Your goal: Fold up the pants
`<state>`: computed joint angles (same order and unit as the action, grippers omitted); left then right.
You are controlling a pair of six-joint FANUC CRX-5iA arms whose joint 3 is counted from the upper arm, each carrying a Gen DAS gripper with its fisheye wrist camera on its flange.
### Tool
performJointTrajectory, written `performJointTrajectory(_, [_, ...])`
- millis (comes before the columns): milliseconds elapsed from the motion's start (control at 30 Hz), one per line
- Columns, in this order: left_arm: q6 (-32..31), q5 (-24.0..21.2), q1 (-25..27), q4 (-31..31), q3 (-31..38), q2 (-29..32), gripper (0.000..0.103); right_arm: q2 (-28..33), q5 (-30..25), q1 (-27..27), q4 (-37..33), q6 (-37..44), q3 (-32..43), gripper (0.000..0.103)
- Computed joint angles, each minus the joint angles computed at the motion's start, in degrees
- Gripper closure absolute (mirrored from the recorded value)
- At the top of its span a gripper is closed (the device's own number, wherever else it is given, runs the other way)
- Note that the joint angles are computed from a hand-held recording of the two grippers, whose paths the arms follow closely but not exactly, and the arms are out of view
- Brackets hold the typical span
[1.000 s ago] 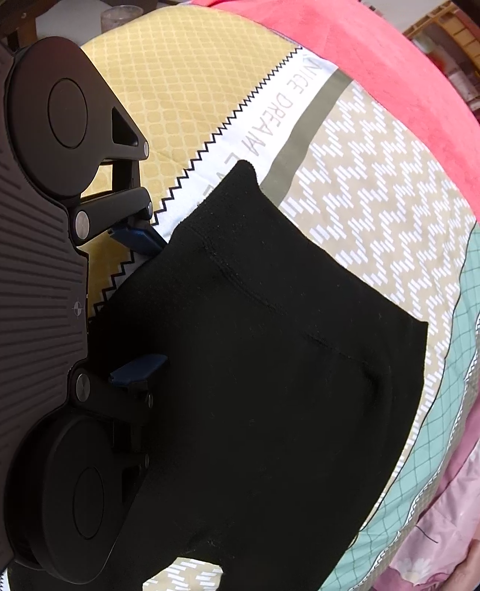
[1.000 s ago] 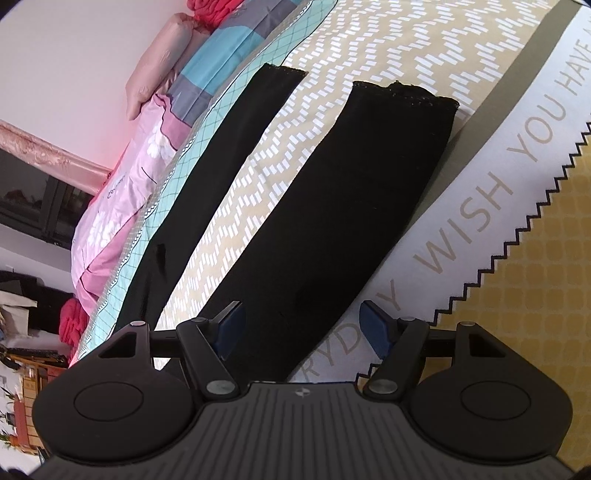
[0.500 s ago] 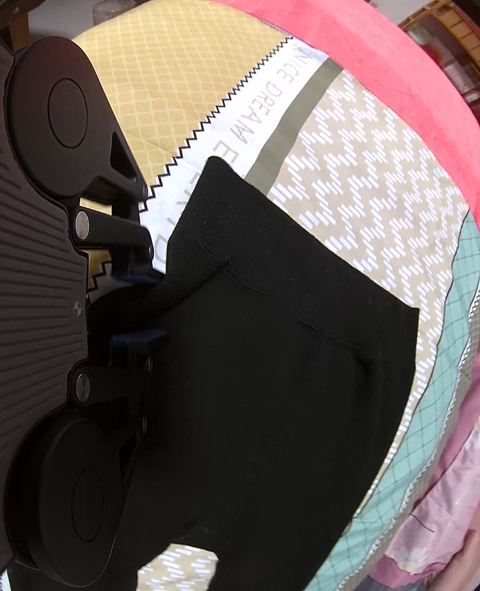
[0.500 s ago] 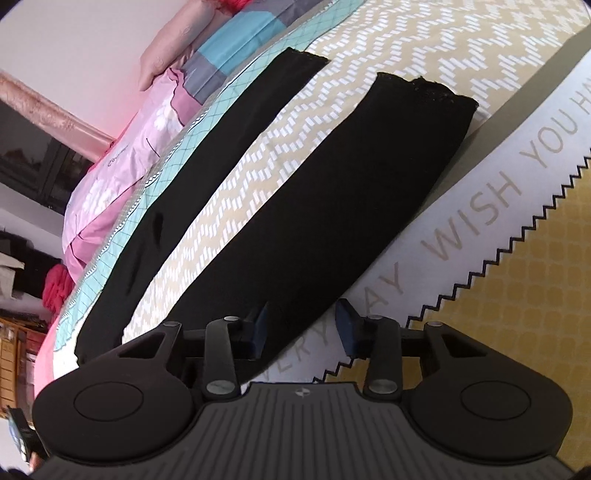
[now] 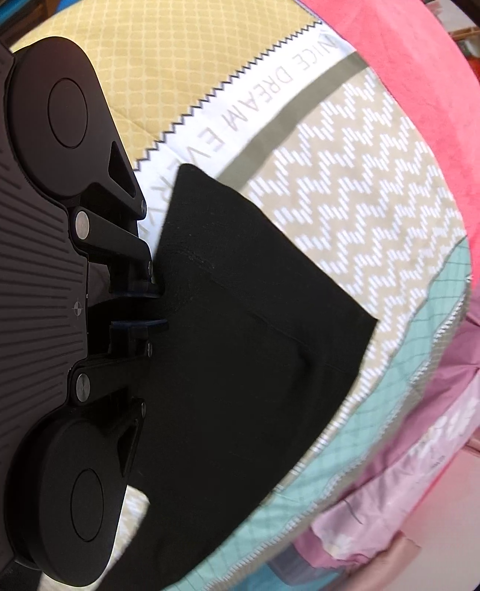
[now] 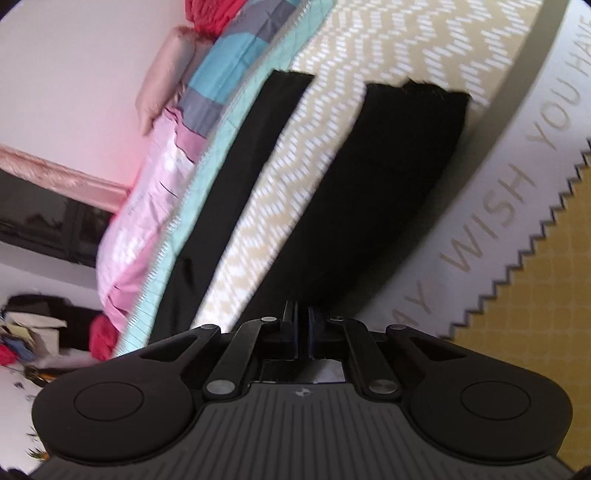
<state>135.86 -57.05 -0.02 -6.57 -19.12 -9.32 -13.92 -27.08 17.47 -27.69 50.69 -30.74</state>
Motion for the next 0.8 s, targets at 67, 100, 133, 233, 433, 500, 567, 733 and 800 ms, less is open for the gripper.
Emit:
performJointTrajectory(67, [-0.6,1.8,0.8,1.1,0.4,0.2,0.033,1.7,-0.2,-1.3,-2.9,3.2,2.6,0.096])
performJointTrajectory(100, [-1.0,2.4,1.2,1.5,0.8,0.4,0.033,2.8,-0.5,-2.0,-4.4,5.1,4.2,0.096])
performJointTrajectory(133, [-1.4,3.3,1.5,2.1,1.6,1.2,0.033,4.1,-0.8,-2.7,-5.8,7.1,6.0,0.096])
performJointTrajectory(233, [-4.9,5.8,3.2,5.0,3.5,3.9,0.033,9.2,-2.4,-5.3,-10.7,13.7,12.4,0.096])
performJointTrajectory(433, [-8.6,6.4,3.9,4.7,14.9,15.8,0.036,22.4,-3.3,-5.9,-8.7,13.9,26.4,0.096])
performJointTrajectory(500, [-10.4,5.5,4.4,5.3,19.0,20.3,0.036,27.2,-3.4,-5.6,-6.1,11.4,31.1,0.096])
performJointTrajectory(567, [-12.2,4.2,4.7,6.5,23.1,25.1,0.035,32.4,-5.4,-5.5,-4.1,8.5,36.4,0.096])
performJointTrajectory(733, [-16.7,-1.1,5.6,8.8,31.6,33.0,0.028,40.2,-7.4,-5.9,-3.6,9.0,43.8,0.093])
performJointTrajectory(800, [-19.8,1.0,7.5,14.2,29.2,32.2,0.001,39.6,-5.5,-6.9,-7.5,11.1,43.0,0.062])
